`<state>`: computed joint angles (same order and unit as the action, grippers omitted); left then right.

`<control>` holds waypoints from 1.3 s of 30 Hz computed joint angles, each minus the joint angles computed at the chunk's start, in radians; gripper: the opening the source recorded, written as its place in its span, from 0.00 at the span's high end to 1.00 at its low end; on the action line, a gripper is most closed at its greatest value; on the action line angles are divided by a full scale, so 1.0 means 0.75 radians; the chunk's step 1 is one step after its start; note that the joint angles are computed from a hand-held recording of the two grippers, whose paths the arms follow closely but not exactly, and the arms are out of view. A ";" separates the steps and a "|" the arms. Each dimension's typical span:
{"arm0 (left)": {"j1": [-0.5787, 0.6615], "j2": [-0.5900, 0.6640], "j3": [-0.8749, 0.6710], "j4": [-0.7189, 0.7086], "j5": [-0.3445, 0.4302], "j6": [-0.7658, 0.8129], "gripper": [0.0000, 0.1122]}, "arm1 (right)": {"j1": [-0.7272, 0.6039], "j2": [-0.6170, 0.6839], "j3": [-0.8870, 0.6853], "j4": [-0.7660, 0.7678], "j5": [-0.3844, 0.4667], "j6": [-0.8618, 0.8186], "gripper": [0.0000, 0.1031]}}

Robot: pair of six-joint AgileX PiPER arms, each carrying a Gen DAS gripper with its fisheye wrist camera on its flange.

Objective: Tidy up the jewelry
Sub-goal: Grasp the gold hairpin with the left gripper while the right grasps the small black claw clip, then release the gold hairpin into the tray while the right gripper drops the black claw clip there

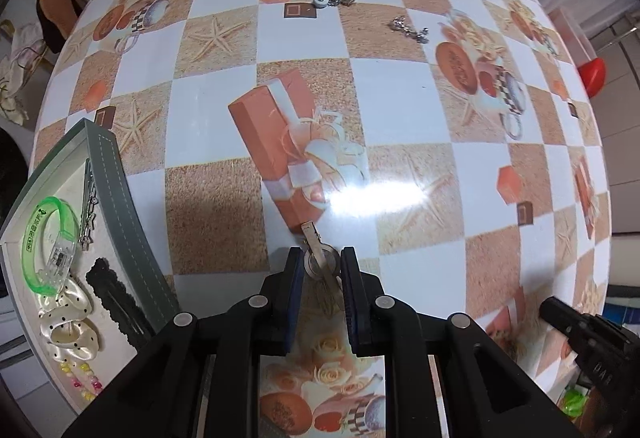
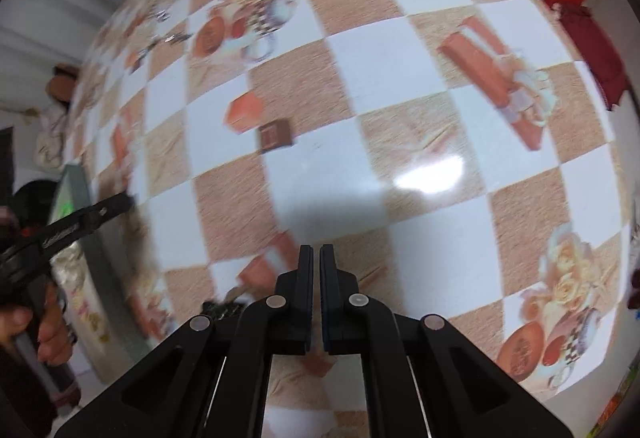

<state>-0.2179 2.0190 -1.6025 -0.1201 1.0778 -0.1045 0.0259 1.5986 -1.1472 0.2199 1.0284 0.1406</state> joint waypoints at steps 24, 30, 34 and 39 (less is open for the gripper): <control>0.102 -0.220 0.137 -0.110 0.036 0.241 0.79 | 0.440 -0.050 -0.006 -0.128 -0.017 0.108 0.83; 0.130 -0.300 0.191 -0.128 0.039 0.284 0.79 | 0.323 -0.100 -0.019 -0.003 0.013 0.096 0.83; 0.167 -0.359 0.238 -0.148 0.043 0.313 0.79 | 0.294 -0.107 -0.056 0.031 0.043 0.100 0.83; 0.219 -0.431 0.300 -0.161 0.045 0.344 0.79 | 0.300 -0.103 -0.094 0.050 0.064 0.122 0.83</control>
<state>-0.0533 1.6955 -1.3771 -0.2412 1.1115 0.1536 0.2507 1.5214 -1.2177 0.2570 1.0764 0.2324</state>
